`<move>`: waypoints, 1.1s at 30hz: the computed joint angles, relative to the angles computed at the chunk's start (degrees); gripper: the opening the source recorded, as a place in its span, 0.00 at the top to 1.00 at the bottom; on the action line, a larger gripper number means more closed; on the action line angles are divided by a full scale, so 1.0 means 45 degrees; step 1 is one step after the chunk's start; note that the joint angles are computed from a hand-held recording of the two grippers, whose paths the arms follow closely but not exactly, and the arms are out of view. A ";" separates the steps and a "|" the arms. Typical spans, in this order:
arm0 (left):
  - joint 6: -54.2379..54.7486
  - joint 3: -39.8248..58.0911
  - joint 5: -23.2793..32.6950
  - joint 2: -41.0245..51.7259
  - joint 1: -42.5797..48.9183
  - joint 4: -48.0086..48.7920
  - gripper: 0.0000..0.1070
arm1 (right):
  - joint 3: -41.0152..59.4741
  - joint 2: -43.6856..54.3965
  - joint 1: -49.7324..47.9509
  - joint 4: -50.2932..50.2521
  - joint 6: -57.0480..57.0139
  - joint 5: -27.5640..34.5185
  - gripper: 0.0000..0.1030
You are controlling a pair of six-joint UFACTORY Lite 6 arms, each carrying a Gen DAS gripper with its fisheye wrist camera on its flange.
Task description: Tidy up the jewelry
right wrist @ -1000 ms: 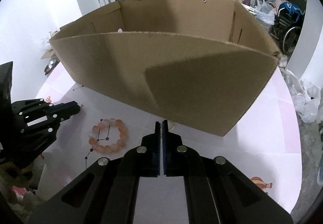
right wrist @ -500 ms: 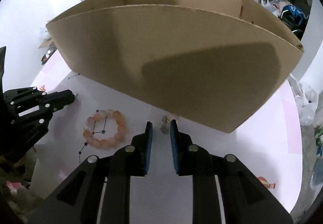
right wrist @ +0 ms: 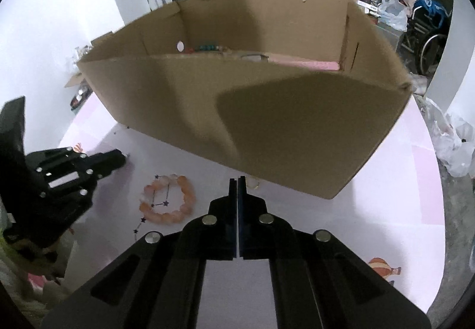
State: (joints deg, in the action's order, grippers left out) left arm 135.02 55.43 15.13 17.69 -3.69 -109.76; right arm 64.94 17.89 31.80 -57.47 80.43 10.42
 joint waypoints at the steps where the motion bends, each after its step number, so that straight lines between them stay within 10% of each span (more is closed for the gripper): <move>1: 0.0007 0.0002 0.0006 -0.0001 0.0006 -0.0001 0.96 | -0.0073 -0.0137 -0.0002 0.0029 -0.0039 0.0029 0.99; 18: -0.0376 0.0210 -0.0151 0.0057 -0.0170 0.0209 0.96 | 0.1387 0.1703 0.0751 0.0801 -0.1759 0.1335 0.82; 33: 0.0012 0.0141 0.0035 0.0118 -0.0044 -0.0092 0.96 | -0.0210 -0.0549 -0.0428 0.3024 -0.3171 -0.0444 1.00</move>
